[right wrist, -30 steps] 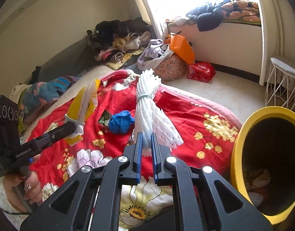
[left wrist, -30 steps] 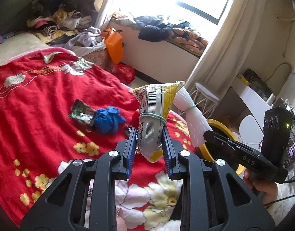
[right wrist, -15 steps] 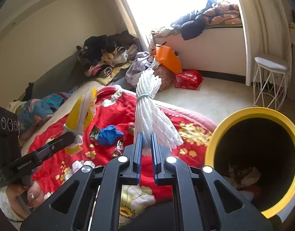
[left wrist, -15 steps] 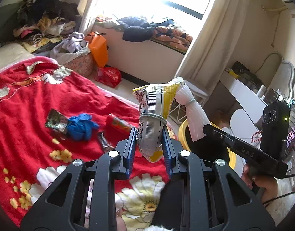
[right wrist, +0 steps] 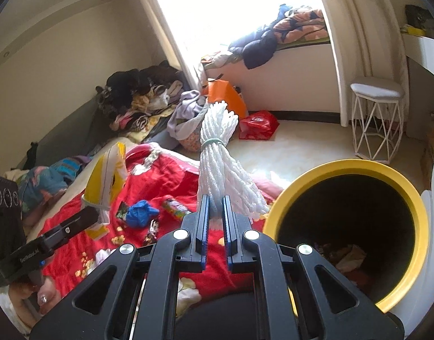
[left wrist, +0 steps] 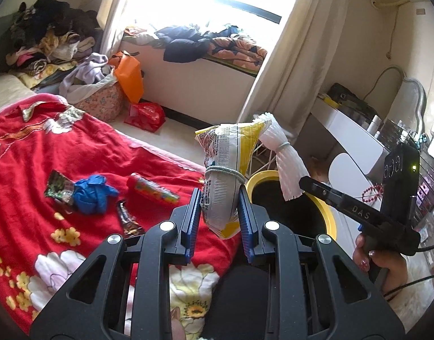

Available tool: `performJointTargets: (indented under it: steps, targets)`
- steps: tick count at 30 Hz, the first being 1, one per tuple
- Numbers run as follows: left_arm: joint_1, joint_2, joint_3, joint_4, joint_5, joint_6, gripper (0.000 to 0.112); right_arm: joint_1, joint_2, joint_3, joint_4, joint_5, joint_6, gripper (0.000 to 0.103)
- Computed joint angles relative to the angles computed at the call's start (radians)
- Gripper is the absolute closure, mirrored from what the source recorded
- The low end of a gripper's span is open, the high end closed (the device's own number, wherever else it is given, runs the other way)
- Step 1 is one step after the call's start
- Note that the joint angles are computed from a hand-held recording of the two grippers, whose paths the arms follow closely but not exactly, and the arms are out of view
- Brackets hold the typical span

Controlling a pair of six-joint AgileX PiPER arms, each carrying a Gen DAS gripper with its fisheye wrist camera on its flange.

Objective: Collect trash
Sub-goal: 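Lift and carry the chip bag and mesh bundle over the yellow bin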

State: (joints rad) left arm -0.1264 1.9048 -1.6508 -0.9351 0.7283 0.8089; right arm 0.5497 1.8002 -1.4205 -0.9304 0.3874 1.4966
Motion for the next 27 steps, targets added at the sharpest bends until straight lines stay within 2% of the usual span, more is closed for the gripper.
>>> performJointTargets:
  steps: [12,27]
  targets:
    - [-0.071,0.019,-0.028,0.02,-0.003,-0.006,0.092,-0.048,-0.087,0.121,-0.143,0.004,0.191,0.094]
    - [-0.147,0.043,-0.054,0.068,-0.008,-0.022,0.092,-0.071,-0.149,0.21,-0.238,0.068,0.316,0.094]
